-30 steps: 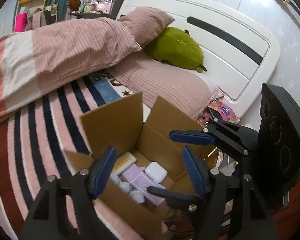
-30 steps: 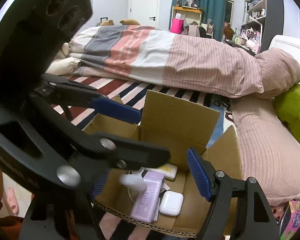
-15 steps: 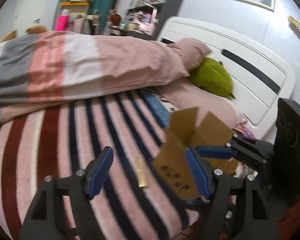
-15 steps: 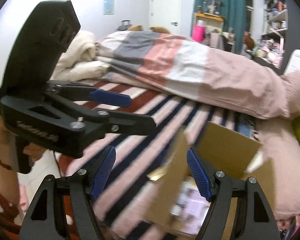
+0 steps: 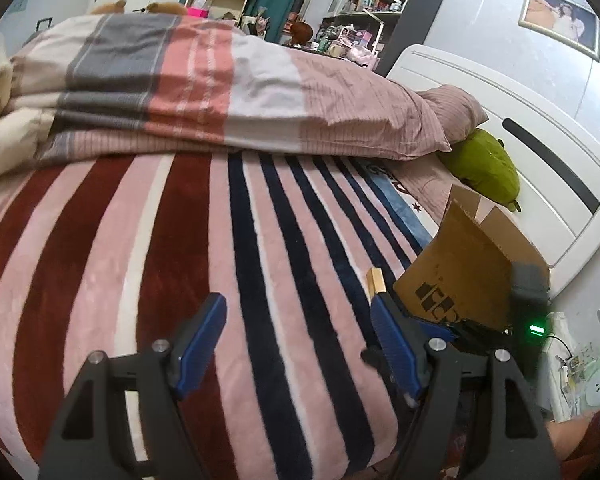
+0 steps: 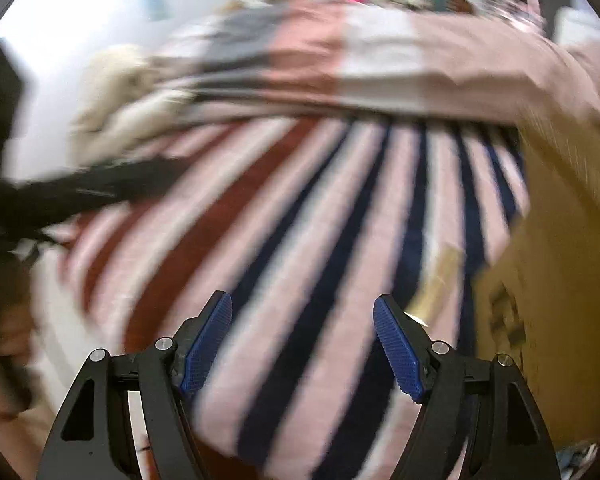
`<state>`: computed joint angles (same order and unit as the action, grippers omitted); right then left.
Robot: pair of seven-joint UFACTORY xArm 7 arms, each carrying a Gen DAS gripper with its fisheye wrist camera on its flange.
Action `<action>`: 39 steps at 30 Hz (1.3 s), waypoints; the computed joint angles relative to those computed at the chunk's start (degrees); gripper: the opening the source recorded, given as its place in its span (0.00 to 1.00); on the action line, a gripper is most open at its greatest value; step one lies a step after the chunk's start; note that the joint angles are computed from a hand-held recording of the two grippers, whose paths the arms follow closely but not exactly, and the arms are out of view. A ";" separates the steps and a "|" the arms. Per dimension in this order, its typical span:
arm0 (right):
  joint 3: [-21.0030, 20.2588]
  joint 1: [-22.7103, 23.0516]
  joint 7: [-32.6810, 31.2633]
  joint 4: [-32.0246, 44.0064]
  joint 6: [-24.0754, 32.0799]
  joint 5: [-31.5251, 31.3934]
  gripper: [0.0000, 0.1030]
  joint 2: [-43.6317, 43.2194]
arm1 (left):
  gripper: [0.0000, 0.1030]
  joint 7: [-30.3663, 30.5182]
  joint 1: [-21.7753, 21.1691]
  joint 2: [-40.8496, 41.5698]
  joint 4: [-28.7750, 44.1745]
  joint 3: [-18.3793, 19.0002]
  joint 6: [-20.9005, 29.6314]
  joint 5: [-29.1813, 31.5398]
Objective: Organize rigid objects
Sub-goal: 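Move the right tool back and grasp the gold bar, then carry the gold bar into the box and open the right tool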
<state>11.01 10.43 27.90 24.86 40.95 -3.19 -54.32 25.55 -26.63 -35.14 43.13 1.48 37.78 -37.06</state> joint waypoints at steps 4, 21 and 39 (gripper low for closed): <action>4.06 -6.50 5.88 -3.78 -1.72 -4.76 0.69 -0.34 | 0.69 0.52 -0.20 -0.55 -1.19 0.71 -0.09 -0.79; -9.98 2.16 -2.83 -6.12 -13.20 -6.37 0.13 6.21 | 0.70 1.63 -0.12 -1.55 -1.76 1.30 0.75 -1.13; -7.65 6.29 -19.60 -0.94 -8.63 4.89 0.13 2.99 | 0.69 2.82 -2.42 0.24 2.07 0.77 5.26 -4.48</action>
